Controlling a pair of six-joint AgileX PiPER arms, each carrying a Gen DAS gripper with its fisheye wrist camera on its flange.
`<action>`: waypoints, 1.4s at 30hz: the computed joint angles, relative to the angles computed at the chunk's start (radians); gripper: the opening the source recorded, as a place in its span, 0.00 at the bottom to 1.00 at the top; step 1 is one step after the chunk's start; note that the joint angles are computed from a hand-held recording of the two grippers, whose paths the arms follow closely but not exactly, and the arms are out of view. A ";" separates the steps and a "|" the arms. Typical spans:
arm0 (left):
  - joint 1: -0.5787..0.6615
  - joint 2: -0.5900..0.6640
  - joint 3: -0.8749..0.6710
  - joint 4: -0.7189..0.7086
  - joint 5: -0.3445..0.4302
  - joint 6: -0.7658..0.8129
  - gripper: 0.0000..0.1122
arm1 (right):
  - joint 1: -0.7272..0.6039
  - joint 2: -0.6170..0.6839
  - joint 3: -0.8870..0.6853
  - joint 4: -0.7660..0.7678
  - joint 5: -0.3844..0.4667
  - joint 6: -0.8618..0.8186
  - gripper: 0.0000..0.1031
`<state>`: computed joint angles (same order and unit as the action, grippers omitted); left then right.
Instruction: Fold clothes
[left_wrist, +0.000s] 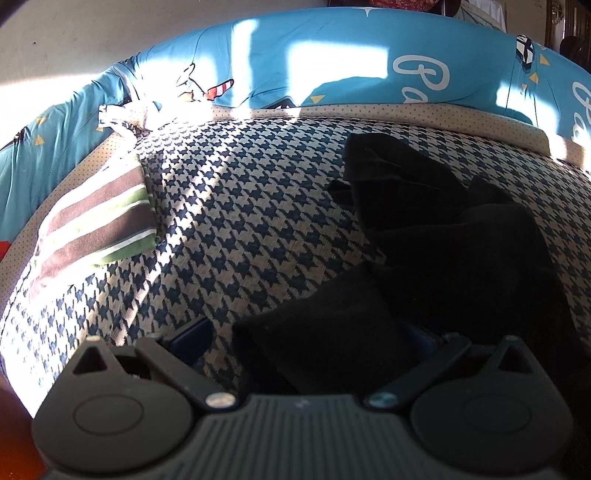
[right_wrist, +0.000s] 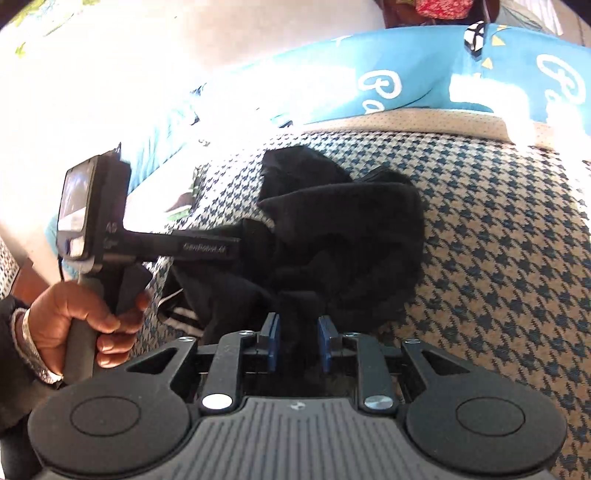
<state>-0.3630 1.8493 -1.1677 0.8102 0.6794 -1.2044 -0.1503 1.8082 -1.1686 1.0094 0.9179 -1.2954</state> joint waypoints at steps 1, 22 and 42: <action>0.000 -0.001 0.004 0.001 -0.001 0.004 0.92 | -0.003 0.002 -0.006 0.006 -0.021 0.014 0.29; 0.038 -0.062 0.114 0.000 -0.079 0.035 0.92 | 0.062 0.272 -0.278 -0.108 -0.012 0.615 0.46; 0.007 -0.086 0.124 0.078 -0.064 -0.045 0.92 | 0.049 0.192 -0.187 0.089 -0.117 0.403 0.08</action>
